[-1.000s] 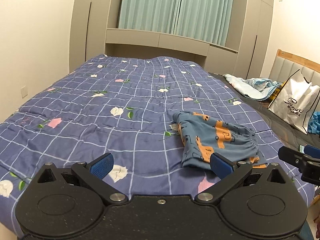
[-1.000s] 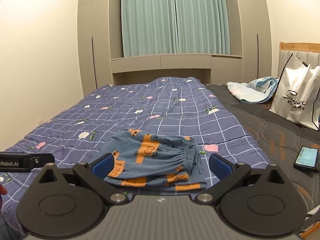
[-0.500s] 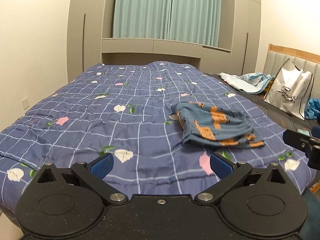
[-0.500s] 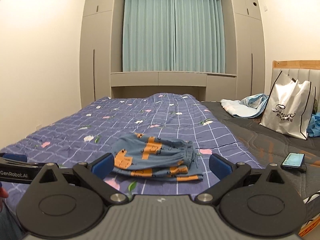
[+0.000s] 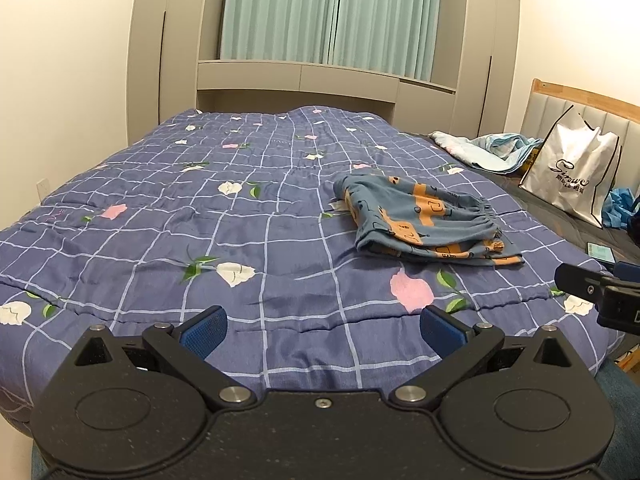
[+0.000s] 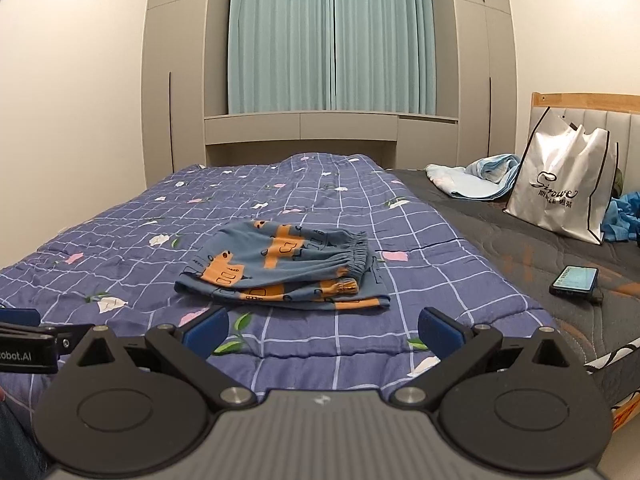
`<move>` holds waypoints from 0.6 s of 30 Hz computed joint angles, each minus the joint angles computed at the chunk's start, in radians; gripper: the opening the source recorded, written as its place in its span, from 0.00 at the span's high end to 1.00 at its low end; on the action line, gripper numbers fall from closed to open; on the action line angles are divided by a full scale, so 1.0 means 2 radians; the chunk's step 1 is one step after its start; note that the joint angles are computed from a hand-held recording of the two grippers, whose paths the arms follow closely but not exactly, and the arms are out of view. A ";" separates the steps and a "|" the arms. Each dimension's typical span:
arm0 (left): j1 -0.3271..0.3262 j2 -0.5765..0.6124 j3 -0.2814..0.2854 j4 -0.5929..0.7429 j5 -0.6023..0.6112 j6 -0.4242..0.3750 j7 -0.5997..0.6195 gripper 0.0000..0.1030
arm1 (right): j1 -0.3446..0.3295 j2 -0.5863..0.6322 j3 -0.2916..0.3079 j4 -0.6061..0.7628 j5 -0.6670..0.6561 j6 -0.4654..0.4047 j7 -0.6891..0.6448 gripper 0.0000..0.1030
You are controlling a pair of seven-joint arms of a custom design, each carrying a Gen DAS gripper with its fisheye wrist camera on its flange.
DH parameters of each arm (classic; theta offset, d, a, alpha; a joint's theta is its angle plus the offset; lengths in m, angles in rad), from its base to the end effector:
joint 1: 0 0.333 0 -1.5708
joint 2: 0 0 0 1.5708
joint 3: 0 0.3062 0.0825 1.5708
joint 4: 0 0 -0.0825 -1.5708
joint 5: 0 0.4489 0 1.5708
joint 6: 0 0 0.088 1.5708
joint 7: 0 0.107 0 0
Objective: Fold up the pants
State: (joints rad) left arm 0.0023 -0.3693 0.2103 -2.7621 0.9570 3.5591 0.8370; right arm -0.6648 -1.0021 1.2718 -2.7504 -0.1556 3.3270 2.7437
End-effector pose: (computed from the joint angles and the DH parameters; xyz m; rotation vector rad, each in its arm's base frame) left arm 0.4382 -0.0114 0.3830 -1.5233 1.7282 -1.1051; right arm 0.4048 0.2484 0.3697 -1.4082 1.5260 -1.0599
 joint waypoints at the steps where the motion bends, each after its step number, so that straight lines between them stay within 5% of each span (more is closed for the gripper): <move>1: 0.001 0.000 0.000 0.000 -0.001 0.000 0.000 0.01 | 0.000 -0.001 0.001 0.000 0.000 0.000 0.000 0.00; 18: -0.002 -0.001 0.000 -0.002 -0.015 -0.003 0.008 0.01 | -0.002 -0.005 0.004 0.000 0.008 0.011 -0.011 0.00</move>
